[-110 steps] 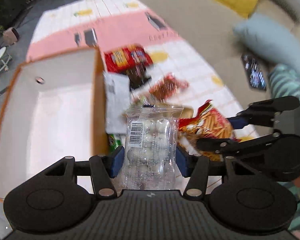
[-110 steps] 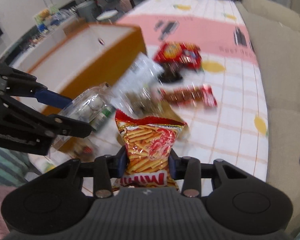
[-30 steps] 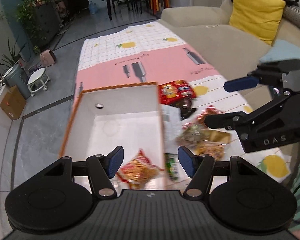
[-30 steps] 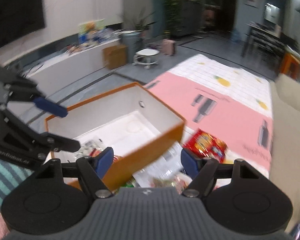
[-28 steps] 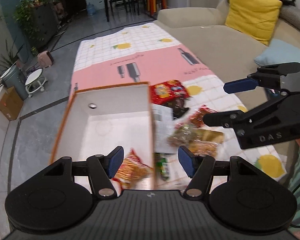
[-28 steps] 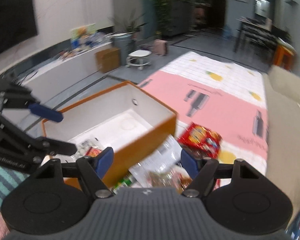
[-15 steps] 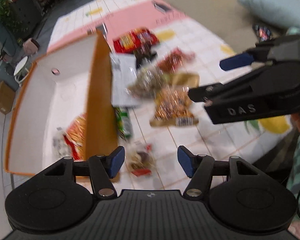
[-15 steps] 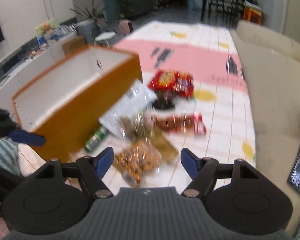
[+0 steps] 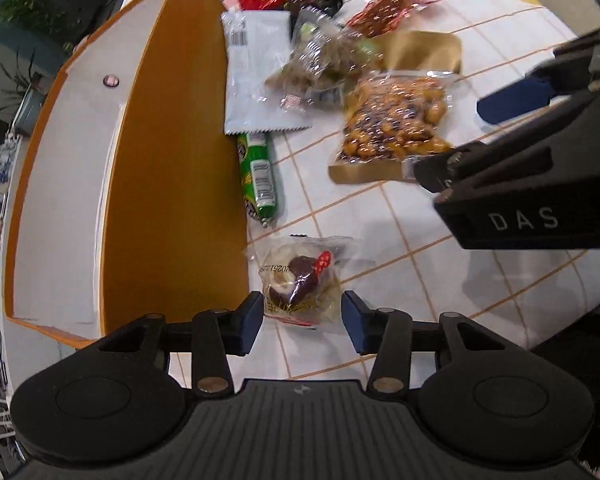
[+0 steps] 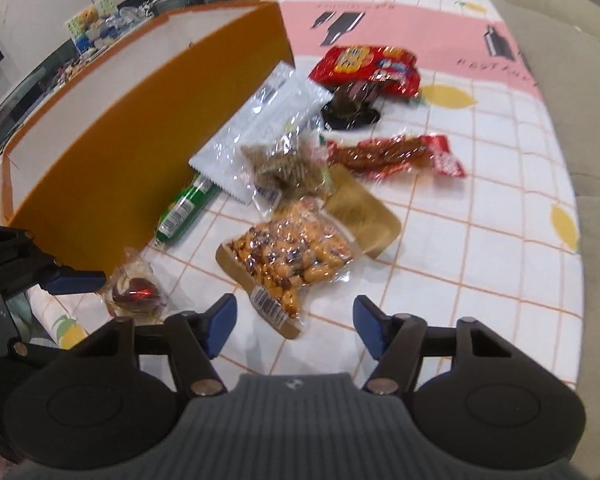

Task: Organize snacks
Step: 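Move the left tool to the wrapped round cake while the right reaches the peanut pack, then grasp the round cake with the left tool while the right grasps the peanut pack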

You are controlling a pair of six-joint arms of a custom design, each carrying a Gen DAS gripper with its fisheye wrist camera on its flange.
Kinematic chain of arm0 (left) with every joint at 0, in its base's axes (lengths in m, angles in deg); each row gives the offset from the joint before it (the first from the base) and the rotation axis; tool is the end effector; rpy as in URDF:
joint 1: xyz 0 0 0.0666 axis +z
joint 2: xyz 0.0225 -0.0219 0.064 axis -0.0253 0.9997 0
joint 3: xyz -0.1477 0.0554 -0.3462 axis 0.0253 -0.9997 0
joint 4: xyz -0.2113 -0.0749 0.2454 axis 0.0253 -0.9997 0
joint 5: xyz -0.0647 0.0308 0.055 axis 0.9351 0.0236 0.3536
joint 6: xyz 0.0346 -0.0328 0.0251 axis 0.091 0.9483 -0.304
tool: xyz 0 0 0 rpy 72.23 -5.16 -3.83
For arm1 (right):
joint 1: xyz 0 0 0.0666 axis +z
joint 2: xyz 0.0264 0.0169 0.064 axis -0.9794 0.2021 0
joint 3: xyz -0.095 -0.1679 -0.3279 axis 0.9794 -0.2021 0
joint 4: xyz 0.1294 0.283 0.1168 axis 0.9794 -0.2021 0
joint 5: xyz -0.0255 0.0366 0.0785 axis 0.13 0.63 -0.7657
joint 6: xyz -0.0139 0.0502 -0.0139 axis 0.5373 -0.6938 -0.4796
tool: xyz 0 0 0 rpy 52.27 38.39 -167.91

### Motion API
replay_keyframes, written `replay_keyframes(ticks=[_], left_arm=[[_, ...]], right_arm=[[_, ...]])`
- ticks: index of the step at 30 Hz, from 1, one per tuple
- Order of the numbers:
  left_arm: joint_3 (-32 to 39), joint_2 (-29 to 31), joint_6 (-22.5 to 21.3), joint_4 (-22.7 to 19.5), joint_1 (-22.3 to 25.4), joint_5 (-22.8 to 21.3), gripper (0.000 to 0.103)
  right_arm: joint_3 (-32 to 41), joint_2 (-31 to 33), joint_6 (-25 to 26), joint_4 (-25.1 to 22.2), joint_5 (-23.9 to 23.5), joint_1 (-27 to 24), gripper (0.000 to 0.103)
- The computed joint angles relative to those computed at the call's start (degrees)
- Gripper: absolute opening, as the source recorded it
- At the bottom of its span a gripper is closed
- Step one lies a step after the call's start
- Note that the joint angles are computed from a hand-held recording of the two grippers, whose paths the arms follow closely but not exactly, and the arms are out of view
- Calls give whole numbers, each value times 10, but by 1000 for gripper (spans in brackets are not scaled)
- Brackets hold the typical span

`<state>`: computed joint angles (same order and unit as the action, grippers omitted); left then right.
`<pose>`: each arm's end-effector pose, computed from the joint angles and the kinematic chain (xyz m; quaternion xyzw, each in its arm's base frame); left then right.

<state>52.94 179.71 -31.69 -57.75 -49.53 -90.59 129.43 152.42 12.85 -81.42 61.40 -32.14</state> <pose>0.3562 -0.3796 0.3980 0.4923 0.8427 0.1222 0.1805 0.2887 0.2831 0.3983 0.1640 0.9475 0.0781 0.2631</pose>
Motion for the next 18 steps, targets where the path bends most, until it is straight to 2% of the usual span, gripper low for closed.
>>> replay_keyframes(ticks=[2,5,8,12,18], left_arm=[[6,4,8,-4,4,5,51],[12,8,20,-10,11,18,44],[16,6,39,-9,24,56,40],[20,2,70,2,47,135,35],[14,-6,66,21,53,225,34]], right_arm=[[-4,5,9,10,-13,-6,54],[-8,11,16,17,-22,-9,41],[-9,13,27,20,-16,-10,16],[-15,6,16,21,-24,-10,11],[-9,-10,-18,-50,-36,3,11]])
